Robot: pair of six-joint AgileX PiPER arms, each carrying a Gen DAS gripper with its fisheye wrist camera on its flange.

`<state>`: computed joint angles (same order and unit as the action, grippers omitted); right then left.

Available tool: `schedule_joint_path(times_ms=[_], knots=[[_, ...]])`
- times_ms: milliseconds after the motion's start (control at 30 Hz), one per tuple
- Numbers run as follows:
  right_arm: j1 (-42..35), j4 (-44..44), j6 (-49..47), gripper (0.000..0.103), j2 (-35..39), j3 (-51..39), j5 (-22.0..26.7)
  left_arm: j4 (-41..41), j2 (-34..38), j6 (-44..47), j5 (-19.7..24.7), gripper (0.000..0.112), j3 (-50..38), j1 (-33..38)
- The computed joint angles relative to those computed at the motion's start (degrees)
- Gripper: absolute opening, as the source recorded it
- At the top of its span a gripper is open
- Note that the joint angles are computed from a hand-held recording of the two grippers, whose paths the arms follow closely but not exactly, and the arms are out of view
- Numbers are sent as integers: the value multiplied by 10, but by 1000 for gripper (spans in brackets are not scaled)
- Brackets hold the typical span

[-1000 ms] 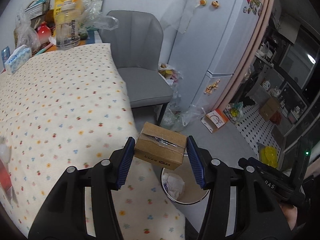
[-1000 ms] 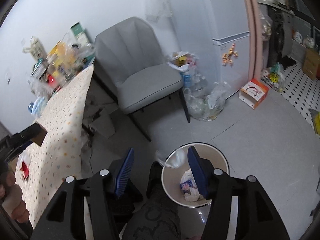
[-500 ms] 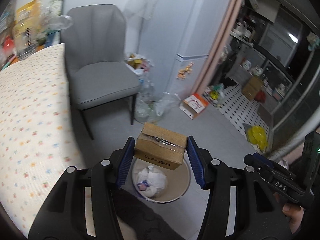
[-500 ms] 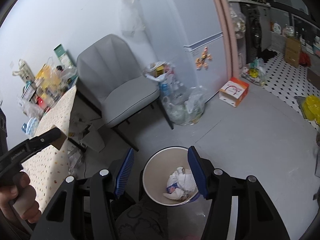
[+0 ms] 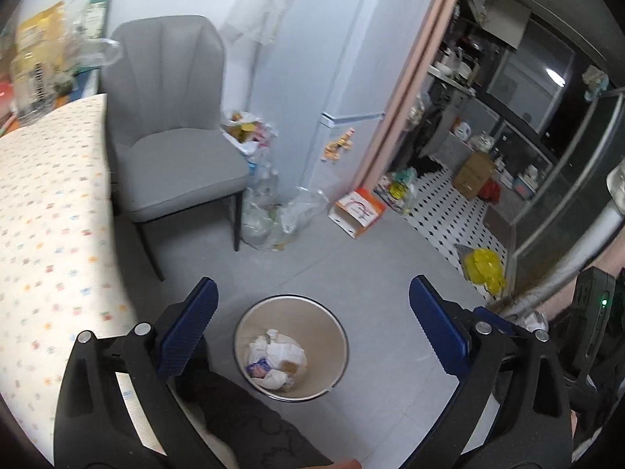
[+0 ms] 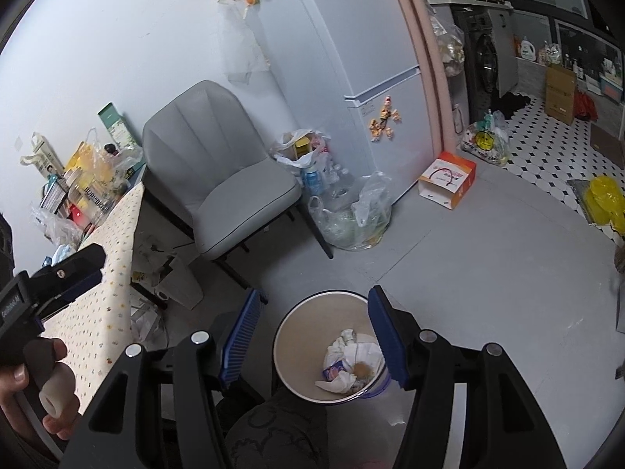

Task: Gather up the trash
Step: 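Open the right tool to drop the blister pack while the left tool drops the box into the bin, then move both open tools back over the table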

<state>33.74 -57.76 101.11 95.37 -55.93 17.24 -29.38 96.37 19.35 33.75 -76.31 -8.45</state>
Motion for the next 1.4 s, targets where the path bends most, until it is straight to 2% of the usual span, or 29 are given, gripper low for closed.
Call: schedule_joint_path(times_ms=[200,300,467,667,867,1400], knots=[[40,20,-28,66,17,-45,22,-26,-51,37,7,97,45,75],[64,21,-31,75,27,-72,38,-43,-74,65,15,97,62,118],[97,67,-96,83,60,-144,60,-76,-102,105,29,97,85,198],[131,131,-175,86,108,-234,95,-146,-123,175,67,97,111,303],[159,170,-228,90,152,-317,136,-172,-129,225,77,97,124,381],[235,265,-380,90,311,-614,261,-238,-105,353,164,97,135,619]])
